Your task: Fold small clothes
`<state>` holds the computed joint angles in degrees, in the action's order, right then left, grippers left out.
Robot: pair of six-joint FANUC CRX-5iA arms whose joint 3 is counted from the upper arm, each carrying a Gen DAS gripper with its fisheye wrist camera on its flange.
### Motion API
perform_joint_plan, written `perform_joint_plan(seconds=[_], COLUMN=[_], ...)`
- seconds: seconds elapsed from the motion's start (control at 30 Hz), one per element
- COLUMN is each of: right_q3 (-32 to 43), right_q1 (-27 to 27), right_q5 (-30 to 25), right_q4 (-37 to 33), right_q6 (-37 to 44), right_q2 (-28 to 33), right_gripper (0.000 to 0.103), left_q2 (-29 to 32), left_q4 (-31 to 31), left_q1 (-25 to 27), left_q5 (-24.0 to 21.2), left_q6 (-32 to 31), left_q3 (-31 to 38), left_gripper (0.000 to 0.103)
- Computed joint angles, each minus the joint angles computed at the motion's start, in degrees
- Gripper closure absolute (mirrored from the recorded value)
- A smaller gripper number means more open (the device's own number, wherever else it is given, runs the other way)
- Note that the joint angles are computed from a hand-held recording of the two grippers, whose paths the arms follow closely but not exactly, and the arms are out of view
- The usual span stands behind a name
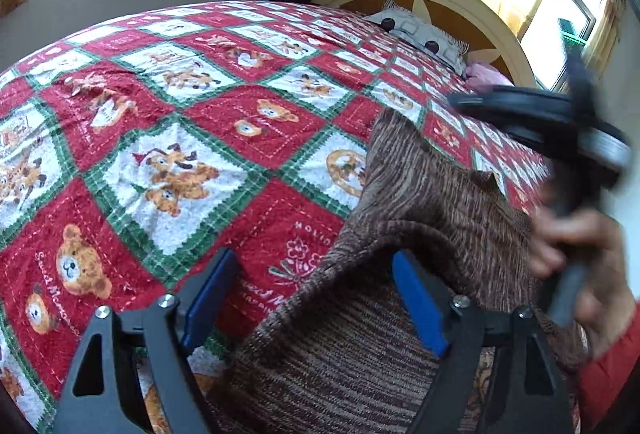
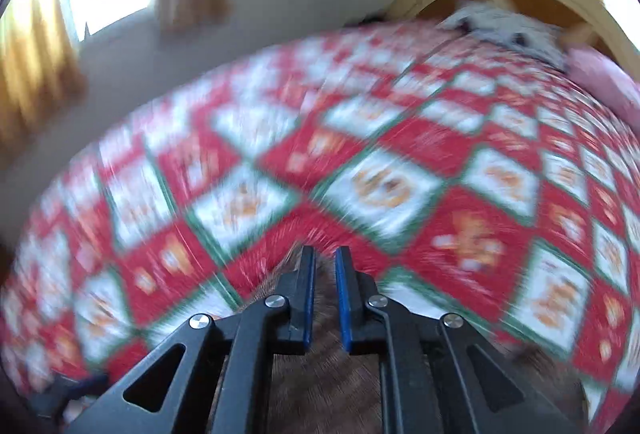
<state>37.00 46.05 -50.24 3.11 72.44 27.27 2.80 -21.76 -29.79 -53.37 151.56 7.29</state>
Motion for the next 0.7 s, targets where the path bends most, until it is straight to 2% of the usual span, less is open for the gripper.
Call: perform_joint_plan(seconds=[0.07, 0.17, 0.23, 0.27, 0.3, 0.33, 0.37, 0.4, 0.43, 0.47, 0.5, 0.57, 0.6, 0.7], right_q3=[-5.10, -13.68, -19.18, -22.22, -24.45, -26.73, -28.50, -32.09, -34.53, -34.68, -35.80, -37.75, -39.39, -41.99], right_q1=[-1.79, -2.97, -2.67, -2.03, -1.31, -0.39, -0.73, -1.04, -1.19, -2.02, -2.18, -1.60, -1.67, -0.78], right_q5=[-0.52, -3.70, -4.20, -4.54, -5.39, -7.45, -6.51, -2.88, -2.25, -2.60, -2.48, -1.22, 1.37, 4.86], right_q4=[-0.29, -4.56, -5.75, -5.30, -3.66, -0.77, -0.89, -1.08, -0.40, -2.65, -2.51, 0.08, 0.54, 5.17], right_q6=[-3.54, -2.04, -1.26, -1.56, -2.78, -5.62, -5.85, -6.42, -7.62, -6.18, -7.32, -11.03, -12.36, -19.46], right_q2=[-4.75, -11.55, -14.97, -16.65, -17.57, -18.08, -19.19, -22.11, -24.16, -25.16, -26.87, -29.07, -31.02, -33.16], right_gripper=[0.093, 0.093, 0.093, 0.093, 0.093, 0.093, 0.093, 0.093, 0.093, 0.093, 0.093, 0.093, 0.093, 0.093], left_q2=[0.90, 3.62, 5.51, 5.45, 4.78, 3.86, 2.67, 2.18, 2.28, 2.36, 1.94, -1.00, -1.64, 0.72], left_q4=[-0.34, -0.30, -0.44, -0.34, -0.06, -0.26, -1.21, -2.34, -4.51, -7.32, -7.73, -4.79, -3.92, -6.30], left_q1=[-0.26, -0.91, -1.26, -1.11, -0.82, -0.64, -0.59, -0.74, -1.31, -1.73, -1.30, 1.55, 2.40, 0.90], left_q5=[-1.44, -5.58, -8.75, -8.90, -8.13, -7.58, -7.94, -9.41, -12.75, -17.58, -19.41, -15.97, -14.83, -13.90], left_q6=[-0.32, -3.51, -5.56, -5.61, -5.21, -4.02, -2.18, -1.45, -0.53, 0.95, 1.77, 2.13, 1.64, -3.25], left_q3=[1.24, 4.97, 7.65, 7.60, 6.79, 5.83, 4.96, 5.04, 6.16, 7.42, 7.57, 4.64, 4.59, 9.47], left_gripper=[0.019, 0.010, 0.008, 0.008, 0.009, 0.017, 0.027, 0.028, 0.027, 0.027, 0.027, 0.027, 0.027, 0.026])
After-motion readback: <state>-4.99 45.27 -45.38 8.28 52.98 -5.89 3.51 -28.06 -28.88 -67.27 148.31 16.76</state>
